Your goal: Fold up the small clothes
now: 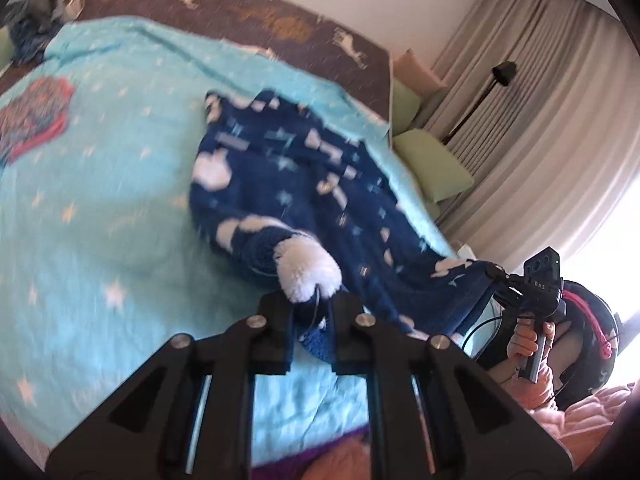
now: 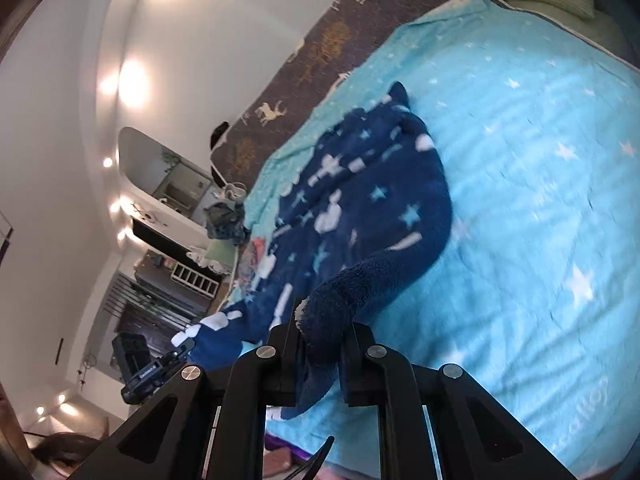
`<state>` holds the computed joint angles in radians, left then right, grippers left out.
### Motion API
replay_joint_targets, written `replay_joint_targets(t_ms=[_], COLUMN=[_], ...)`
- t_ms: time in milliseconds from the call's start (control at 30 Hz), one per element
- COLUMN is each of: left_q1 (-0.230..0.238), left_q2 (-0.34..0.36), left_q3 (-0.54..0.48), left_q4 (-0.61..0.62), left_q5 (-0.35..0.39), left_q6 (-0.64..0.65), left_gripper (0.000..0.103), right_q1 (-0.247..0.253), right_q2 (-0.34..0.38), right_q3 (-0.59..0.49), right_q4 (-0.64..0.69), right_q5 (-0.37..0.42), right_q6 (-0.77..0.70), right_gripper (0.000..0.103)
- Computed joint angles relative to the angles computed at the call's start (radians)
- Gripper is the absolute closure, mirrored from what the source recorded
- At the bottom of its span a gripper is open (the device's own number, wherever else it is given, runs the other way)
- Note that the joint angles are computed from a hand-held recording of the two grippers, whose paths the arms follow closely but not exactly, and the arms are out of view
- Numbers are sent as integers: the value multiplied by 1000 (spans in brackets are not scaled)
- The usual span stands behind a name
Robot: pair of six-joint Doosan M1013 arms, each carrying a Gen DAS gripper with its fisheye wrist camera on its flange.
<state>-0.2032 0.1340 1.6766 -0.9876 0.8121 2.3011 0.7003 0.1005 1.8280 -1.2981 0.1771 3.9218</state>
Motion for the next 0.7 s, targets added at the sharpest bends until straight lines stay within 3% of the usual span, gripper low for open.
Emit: replay_joint_targets(t_ms=[100,233,333,500,700], left_q1=[-11,-26,-34,-42,-54], left_q2=[17,48,70,124,241], left_q3=[-41,-115,-170,-273,-463], left_q4=[-4,31,46,44,122], left_q5=[-20,-28,-38,-55,-72], left_q6=[20,-9,-24,-38,-173], left_gripper=[89,89,89,89,89], right_q1=[-15,-26,-48,-94,-168], right_q2=[4,22,33,60,108], right_q3=[-28,-109,-150,-224,-314], right_q4=[8,277,358,421,514], right_q5=[-4,98,112,126,104], right_q6=[-45,-431,-559,-688,-800], right_gripper=[91,91,91,91,92])
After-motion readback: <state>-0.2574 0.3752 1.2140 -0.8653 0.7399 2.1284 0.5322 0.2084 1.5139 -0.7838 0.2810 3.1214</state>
